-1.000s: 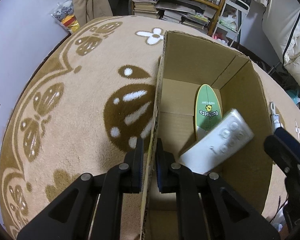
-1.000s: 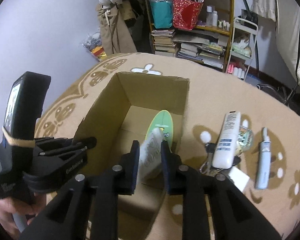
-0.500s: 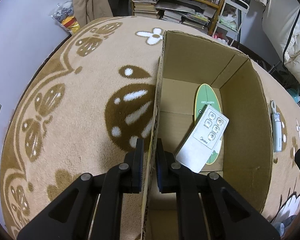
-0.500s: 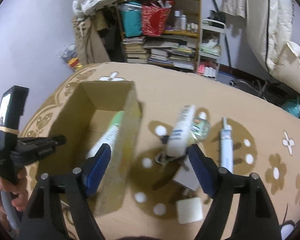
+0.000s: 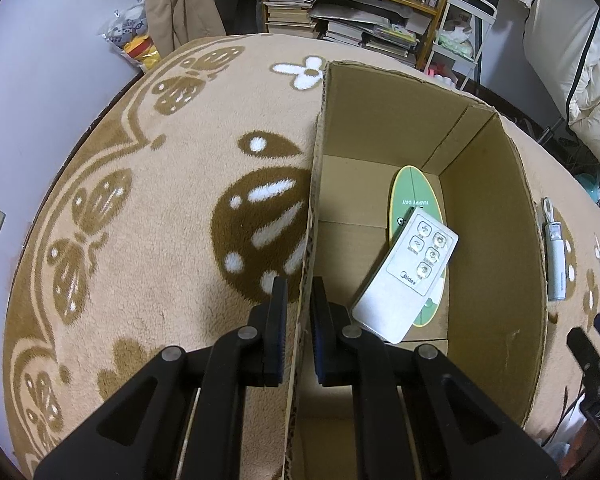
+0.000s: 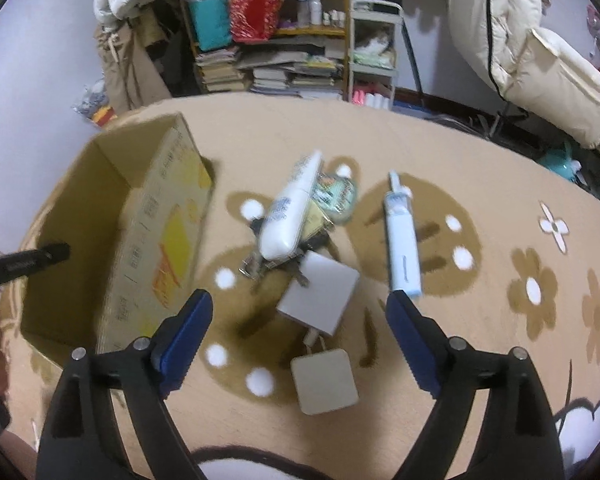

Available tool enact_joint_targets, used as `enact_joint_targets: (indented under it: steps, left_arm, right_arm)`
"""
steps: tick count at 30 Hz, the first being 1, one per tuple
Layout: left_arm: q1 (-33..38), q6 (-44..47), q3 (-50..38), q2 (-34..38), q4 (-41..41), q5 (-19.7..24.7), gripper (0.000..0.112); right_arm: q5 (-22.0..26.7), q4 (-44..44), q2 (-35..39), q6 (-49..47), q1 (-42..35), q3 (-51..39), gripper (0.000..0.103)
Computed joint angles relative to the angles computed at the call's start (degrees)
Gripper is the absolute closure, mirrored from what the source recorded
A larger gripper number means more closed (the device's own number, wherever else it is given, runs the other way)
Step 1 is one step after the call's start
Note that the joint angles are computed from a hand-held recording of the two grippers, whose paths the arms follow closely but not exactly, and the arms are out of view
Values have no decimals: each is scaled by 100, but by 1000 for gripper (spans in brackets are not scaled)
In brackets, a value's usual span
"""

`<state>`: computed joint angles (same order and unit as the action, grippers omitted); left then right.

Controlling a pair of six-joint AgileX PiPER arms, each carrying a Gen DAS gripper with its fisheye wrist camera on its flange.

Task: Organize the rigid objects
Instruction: 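Lower the remote into the box beside the board and open the right gripper, then move the right gripper to the white square charger and close on it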

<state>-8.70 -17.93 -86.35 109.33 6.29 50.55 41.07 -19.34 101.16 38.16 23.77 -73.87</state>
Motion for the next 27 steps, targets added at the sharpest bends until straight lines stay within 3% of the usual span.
enact_joint_targets:
  steps: [17, 19, 24, 27]
  left_arm:
    - [-53, -77, 156, -120, 35, -44, 101]
    - [-47, -71, 186, -141, -16, -54, 101]
    - [-37, -58, 142, -118, -16, -30, 101]
    - [-48, -66, 132, -116, 20, -16, 101]
  right_arm:
    - [-101, 543, 402, -35, -227, 572, 1]
    - [-157, 672, 458, -112, -227, 625, 6]
    - [-87, 1104, 651, -349, -311, 639, 34]
    - [-134, 1039, 606, -201, -315, 703, 34]
